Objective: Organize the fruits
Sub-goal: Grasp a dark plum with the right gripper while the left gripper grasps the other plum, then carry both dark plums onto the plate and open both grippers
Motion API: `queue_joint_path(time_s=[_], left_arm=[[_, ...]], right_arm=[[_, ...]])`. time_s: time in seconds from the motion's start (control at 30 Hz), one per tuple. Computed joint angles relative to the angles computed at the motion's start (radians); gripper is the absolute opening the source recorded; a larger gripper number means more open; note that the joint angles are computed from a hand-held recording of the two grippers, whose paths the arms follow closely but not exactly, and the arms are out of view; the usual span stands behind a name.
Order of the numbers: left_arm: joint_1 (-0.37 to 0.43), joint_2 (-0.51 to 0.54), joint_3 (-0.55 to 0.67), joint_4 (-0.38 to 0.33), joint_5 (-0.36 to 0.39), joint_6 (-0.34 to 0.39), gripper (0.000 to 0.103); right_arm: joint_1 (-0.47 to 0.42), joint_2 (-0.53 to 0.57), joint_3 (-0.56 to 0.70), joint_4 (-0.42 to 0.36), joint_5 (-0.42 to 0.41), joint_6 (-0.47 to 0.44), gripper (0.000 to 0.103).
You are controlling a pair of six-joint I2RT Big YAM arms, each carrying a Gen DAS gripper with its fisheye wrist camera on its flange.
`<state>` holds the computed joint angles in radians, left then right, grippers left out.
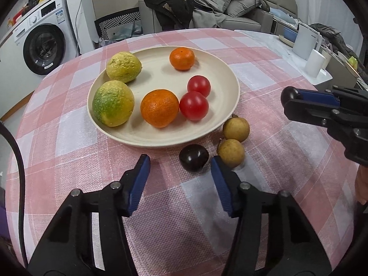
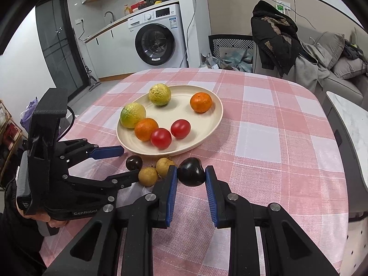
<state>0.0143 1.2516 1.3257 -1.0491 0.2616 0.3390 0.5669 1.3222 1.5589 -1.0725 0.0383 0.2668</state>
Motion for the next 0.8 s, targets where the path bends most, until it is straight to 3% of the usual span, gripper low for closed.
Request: queue_joint_path(time_s=[0.27,0.5,0.8], left_arm=[[0.008,-0.006,-0.001,-0.015,0.059,0.029,0.022],[0.017,-0.043,-0.023,-0.011,0.084,0.065,0.022],[0.076,-0.08,-0.008,-0.002,0.18,0.075,0.022]], right_arm=[[0.0,0.0,0.0,-0.002,-0.005,-0.005,0.025],[0.005,0.005,0.0,-0.004,-0.002,-0.008,0.025],[0.013,0.001,-0.009,0.023,-0.004,0.002,0.025]])
